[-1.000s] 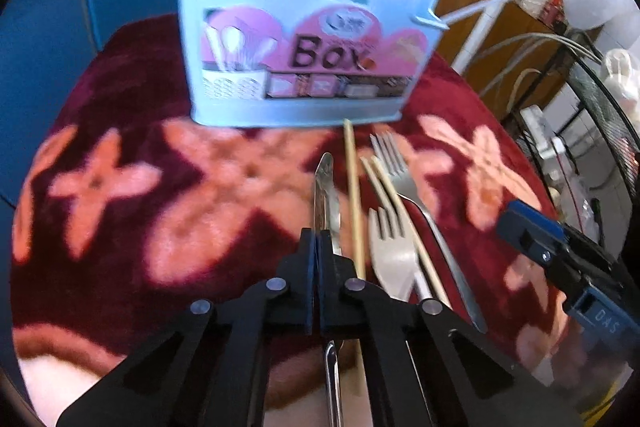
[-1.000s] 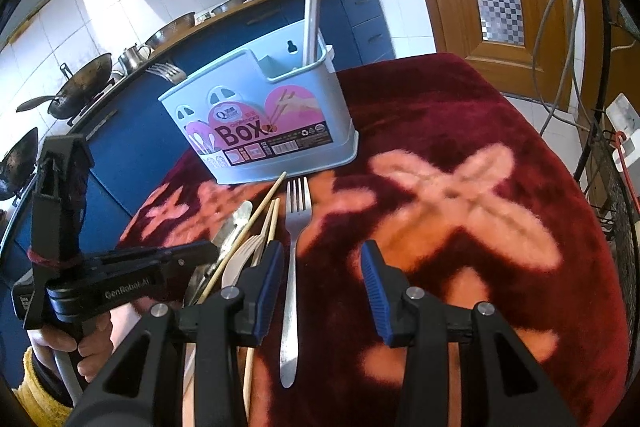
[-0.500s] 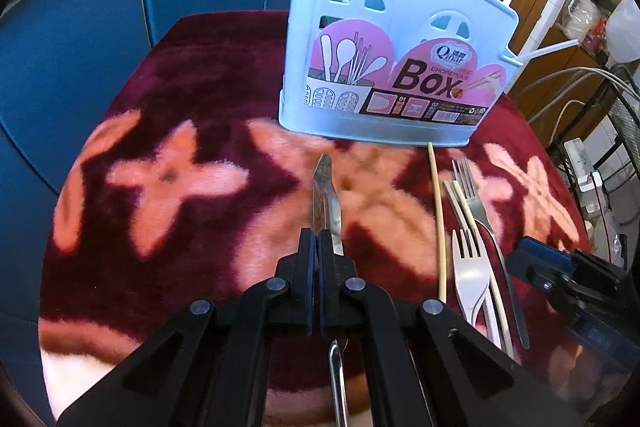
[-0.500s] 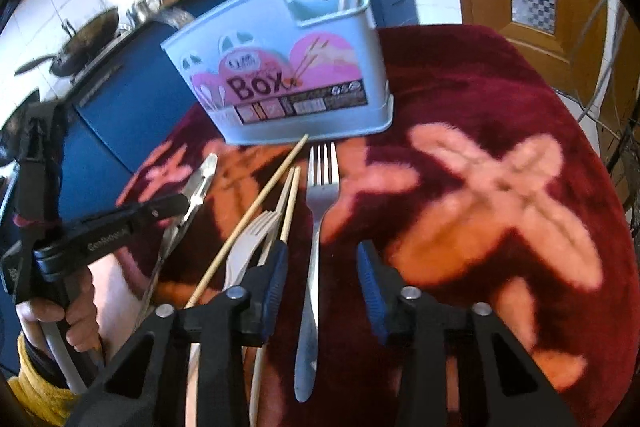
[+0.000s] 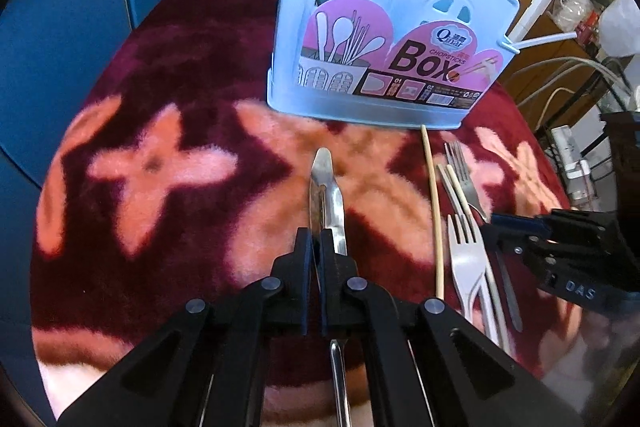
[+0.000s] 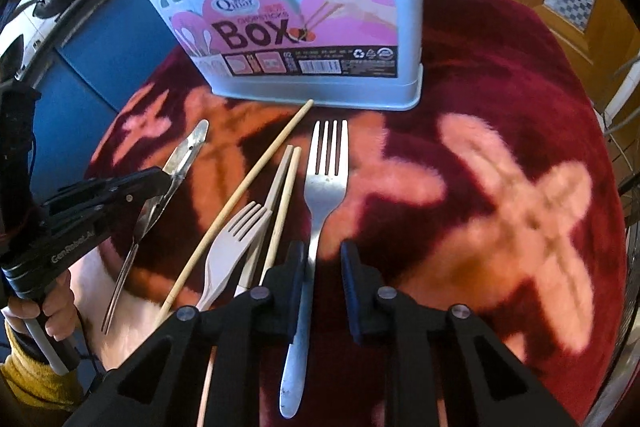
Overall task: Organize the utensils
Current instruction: 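Grasp the steel fork with the right tool while the left tool holds the knife, then lift the knife and fork with both tools and carry them above the blue holder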
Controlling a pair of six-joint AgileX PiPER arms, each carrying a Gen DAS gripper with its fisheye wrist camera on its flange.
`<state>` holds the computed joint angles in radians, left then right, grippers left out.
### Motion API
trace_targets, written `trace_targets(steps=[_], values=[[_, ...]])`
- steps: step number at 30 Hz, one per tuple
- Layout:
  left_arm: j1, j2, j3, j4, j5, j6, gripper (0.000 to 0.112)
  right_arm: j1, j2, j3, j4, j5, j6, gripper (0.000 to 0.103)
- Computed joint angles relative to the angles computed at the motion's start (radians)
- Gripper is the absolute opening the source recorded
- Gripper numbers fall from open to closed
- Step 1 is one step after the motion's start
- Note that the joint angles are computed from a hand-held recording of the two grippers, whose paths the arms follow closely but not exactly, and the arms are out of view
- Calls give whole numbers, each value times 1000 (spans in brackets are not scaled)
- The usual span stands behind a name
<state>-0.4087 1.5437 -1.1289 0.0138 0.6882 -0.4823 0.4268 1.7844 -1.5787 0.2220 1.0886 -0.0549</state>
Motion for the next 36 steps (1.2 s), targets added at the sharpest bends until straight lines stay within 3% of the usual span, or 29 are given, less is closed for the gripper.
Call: trace_targets(steps=[6,16,17,23,29,36], values=[[87,-22,25,-269,24,232,13,-9,45,-70,12,67,-30,19],[34,-14,10,-211,23,165,11,-34,-1,10,69,-5,-63,6],[38,-17,11,-214,18,163,1,-47,-13,25,86,-10,-70,6],[34,-57,38,-220,-28,147,1,-114,-101,119,192,-47,-143,6],[2,-141,77,-123,-96,53,1,-131,-226,253,296,-179,-234,6],[-75,-204,65,158,-127,-209,1,-119,-387,419,415,-379,-335,6]])
